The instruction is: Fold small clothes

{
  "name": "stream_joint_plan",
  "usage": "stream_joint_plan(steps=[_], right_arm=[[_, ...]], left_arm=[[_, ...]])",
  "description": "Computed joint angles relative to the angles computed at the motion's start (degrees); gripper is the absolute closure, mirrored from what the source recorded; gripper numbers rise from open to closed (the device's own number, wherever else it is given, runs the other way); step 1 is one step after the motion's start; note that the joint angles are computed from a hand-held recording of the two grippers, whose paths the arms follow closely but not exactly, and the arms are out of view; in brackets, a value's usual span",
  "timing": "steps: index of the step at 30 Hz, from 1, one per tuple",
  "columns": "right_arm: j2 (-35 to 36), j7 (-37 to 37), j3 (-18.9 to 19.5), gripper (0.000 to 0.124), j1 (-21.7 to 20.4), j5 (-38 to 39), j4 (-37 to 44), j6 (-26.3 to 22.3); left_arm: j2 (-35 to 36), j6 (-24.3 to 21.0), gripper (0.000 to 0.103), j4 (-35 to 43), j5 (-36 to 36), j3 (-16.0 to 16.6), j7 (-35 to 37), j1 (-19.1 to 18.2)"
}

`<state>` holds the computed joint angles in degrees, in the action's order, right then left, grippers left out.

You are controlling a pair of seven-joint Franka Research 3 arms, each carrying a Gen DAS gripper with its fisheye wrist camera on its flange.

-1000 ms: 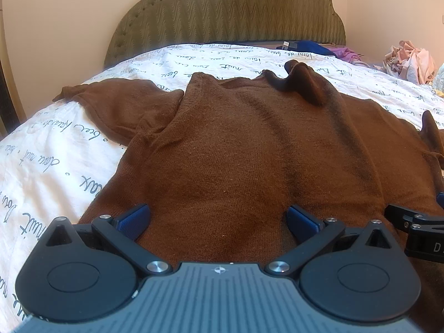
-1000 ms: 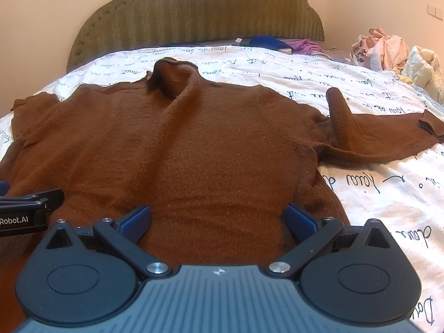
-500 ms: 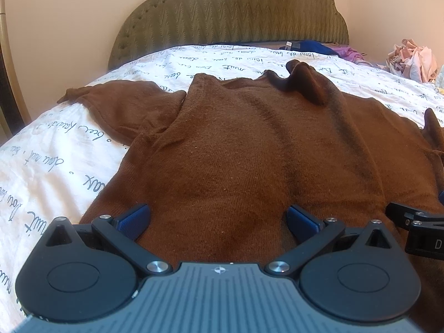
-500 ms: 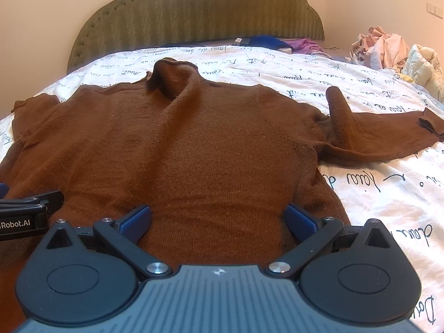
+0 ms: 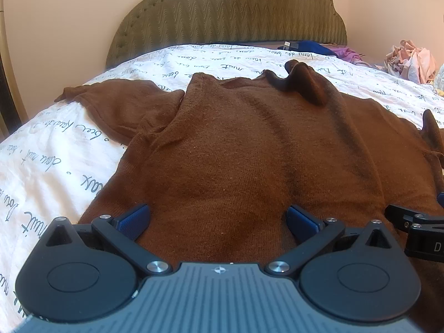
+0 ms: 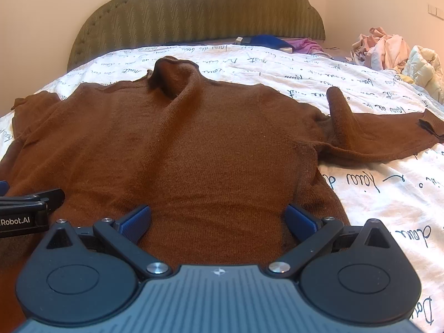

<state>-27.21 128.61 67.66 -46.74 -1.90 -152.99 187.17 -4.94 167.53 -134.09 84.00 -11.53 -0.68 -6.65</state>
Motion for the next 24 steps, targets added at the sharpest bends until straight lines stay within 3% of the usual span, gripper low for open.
stream_joint_plan(steps=[24], right_arm=[[0.4, -0.6, -1.5, 0.021, 1.7, 0.4, -0.6, 0.0]], left_arm=[[0.1, -0.1, 0.0, 0.1, 0.0, 0.0, -0.4, -0.2]])
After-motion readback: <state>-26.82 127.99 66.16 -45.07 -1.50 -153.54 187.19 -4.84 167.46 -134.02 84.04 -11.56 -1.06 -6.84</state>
